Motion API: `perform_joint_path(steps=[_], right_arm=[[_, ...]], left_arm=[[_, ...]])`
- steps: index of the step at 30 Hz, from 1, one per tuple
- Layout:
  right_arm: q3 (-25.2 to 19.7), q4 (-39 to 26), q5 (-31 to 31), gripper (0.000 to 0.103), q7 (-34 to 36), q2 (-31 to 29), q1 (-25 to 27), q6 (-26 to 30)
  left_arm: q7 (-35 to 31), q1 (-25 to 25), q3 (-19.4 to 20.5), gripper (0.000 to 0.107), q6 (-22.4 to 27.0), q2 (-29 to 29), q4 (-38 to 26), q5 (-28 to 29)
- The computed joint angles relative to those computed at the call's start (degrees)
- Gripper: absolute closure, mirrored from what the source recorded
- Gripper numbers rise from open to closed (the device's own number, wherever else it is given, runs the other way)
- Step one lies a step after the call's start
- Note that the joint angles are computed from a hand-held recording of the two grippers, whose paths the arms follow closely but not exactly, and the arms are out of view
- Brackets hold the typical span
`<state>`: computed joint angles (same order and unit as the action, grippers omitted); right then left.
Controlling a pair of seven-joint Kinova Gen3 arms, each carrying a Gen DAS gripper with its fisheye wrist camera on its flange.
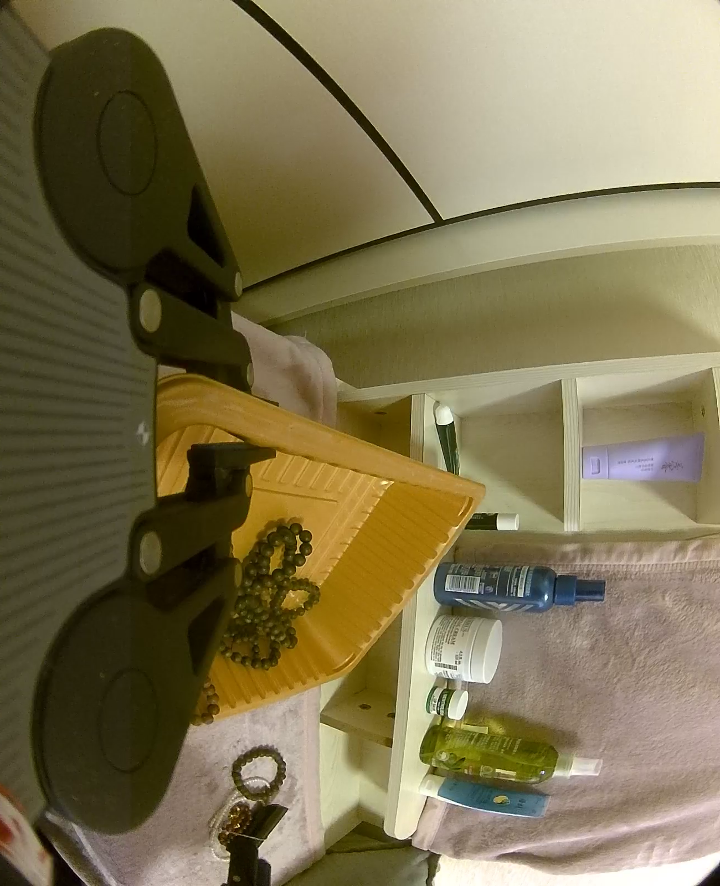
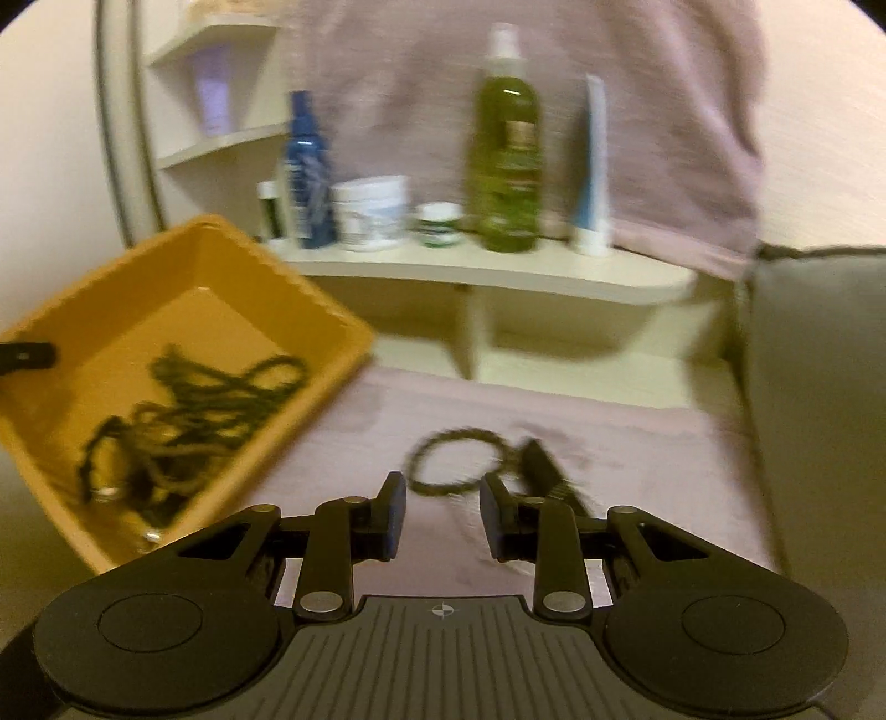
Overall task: Organize jewelry
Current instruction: 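Grasp a second black cylindrical case with the right tool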
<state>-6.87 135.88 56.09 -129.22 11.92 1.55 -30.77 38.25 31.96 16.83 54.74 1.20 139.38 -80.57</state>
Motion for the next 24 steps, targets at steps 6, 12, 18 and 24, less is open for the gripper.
perform_joint_path(steps=[6,12,18,24], right_arm=[[0.77,-0.65,-6.54,0.073,3.99,0.84,-0.13,5.48],[-0.80,-2.77,-10.50,0.073,9.33,3.03,0.61,8.61],[-4.40,-6.27,-8.97,0.073,11.86,6.12,2.50,11.82],[-7.88,-8.30,-7.29,0.073,13.55,8.16,4.73,13.03]], left_arm=[[0.01,0.11,0.03,0.101,0.23,0.23,-0.05,-0.01],[-0.29,0.21,0.03,0.101,0.39,0.32,-0.22,0.26],[-0.25,0.26,-0.01,0.101,0.39,0.32,-0.23,0.27],[-0.31,0.25,0.01,0.101,0.35,0.31,-0.23,0.27]])
